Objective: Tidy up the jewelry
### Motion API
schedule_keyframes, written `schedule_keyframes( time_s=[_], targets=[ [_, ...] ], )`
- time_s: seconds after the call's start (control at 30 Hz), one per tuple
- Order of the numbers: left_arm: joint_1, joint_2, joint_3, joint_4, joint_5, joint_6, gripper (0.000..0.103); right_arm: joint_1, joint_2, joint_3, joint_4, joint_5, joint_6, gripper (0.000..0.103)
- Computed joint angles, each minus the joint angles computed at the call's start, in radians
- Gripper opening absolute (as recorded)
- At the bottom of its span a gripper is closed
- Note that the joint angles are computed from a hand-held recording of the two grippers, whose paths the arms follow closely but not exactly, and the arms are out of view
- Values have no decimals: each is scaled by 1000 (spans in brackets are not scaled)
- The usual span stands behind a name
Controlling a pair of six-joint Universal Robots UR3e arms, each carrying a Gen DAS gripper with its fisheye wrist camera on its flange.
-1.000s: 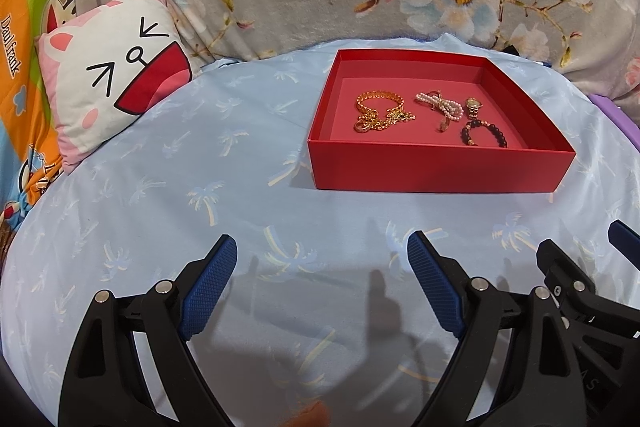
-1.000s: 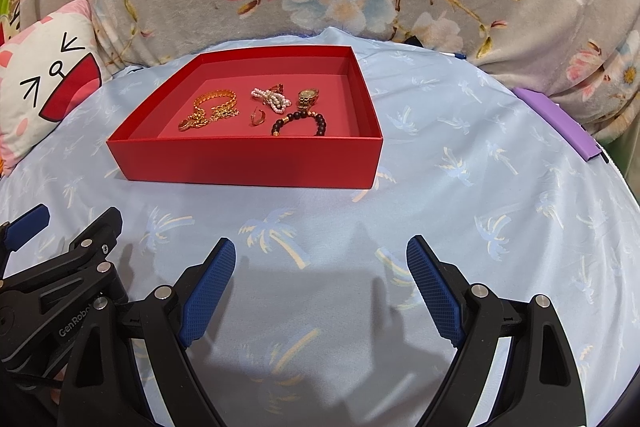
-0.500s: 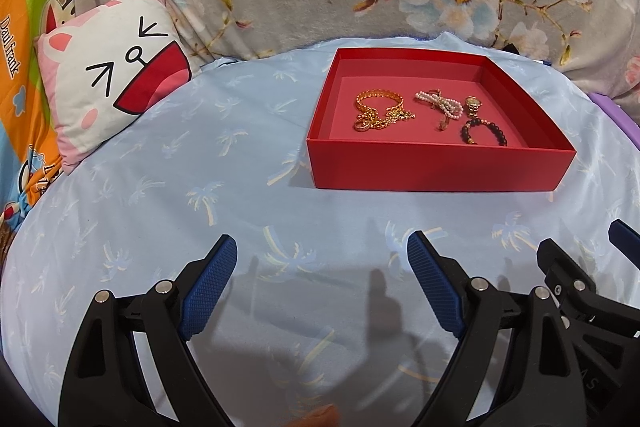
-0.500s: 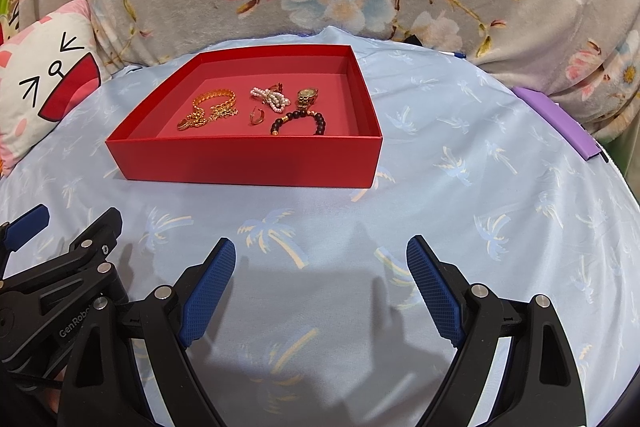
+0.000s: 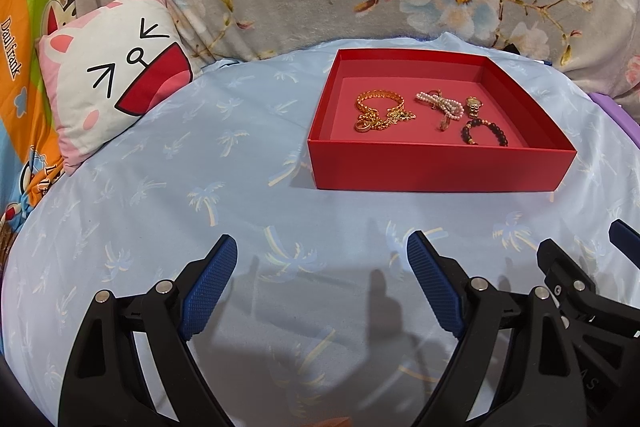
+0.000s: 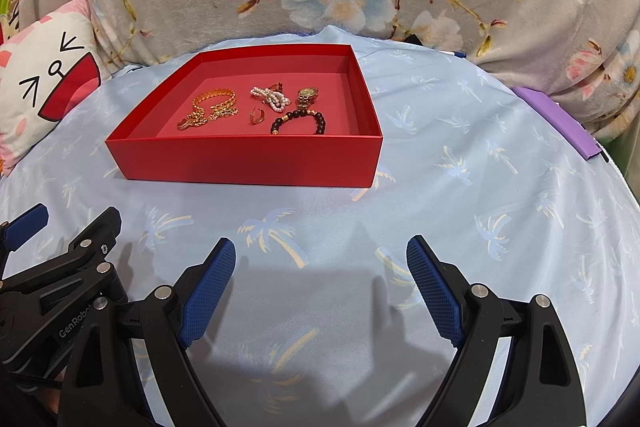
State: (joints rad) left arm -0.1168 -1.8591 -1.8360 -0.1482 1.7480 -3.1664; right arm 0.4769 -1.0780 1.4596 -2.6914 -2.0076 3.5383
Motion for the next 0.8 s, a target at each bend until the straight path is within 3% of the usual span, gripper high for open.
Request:
schedule_keyframes(
  time_s=[0.8],
  targets=[
    [-1, -1, -5, 23, 5, 4, 82, -1, -4, 4, -2, -2, -4, 86]
  ],
)
